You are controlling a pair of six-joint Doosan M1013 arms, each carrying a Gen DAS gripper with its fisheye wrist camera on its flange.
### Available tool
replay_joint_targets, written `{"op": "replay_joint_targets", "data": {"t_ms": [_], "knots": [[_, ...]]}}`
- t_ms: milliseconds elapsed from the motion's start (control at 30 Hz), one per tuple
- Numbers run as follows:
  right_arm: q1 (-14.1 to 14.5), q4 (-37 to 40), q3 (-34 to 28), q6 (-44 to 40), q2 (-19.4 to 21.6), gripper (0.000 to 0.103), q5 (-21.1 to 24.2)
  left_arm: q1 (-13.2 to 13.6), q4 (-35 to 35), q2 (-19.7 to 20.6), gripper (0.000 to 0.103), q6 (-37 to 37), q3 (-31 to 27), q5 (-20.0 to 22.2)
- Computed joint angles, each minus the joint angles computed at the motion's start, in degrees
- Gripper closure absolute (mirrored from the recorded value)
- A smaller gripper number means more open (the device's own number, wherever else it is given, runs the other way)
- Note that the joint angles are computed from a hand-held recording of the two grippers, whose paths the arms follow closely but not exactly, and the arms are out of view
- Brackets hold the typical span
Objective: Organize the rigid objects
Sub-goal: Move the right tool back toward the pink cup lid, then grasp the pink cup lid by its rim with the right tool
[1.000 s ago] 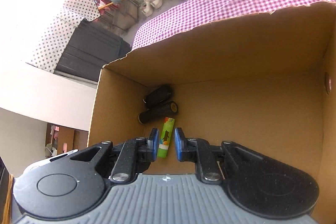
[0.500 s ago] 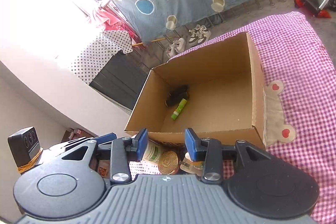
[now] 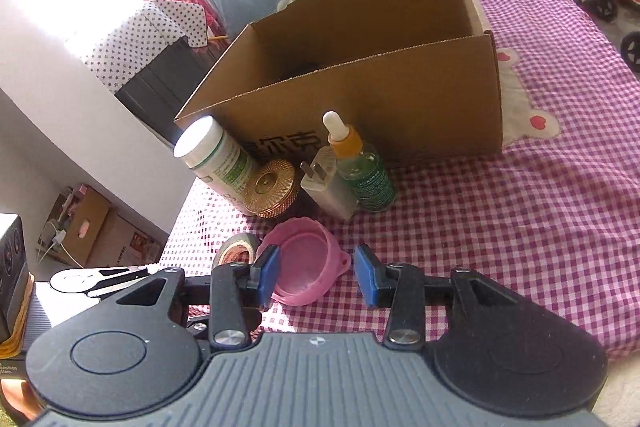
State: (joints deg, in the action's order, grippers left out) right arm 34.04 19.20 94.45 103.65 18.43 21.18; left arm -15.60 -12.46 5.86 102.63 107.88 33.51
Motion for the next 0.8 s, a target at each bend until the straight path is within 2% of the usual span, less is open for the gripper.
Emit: {"op": "replay_joint_targets", "data": {"t_ms": [67,333,467,667,800], "knots": [[0.74,-4.71,-1.38,2.29,1.05,0.059,0.92,-0.66,1.07,0.55,0.059,-0.21,0.11,-0.19],[1.57,-12.32,-5.08,3.44,4.07,0.069,4.84,-1.87,4.88,2.14,0.059,-2.82,-0.75,-1.05],[1.4,-11.52,-5.72,1.64,4.57,0.079,6.48,-1.78,2.94,2.43,0.059,-1.28,-0.8,-1.15],[0.9,-12.09,-4.49,3.25,3.61,0.08,7.28,-2.5,-0.63,2.67,0.059,3.33,-0.83,-1.69],[0.64,-14.39,-2.76,7.55,2.24,0.08,7.32,-3.13,-5.18,2.78,0.058,9.25,-0.72,-1.34]]}}
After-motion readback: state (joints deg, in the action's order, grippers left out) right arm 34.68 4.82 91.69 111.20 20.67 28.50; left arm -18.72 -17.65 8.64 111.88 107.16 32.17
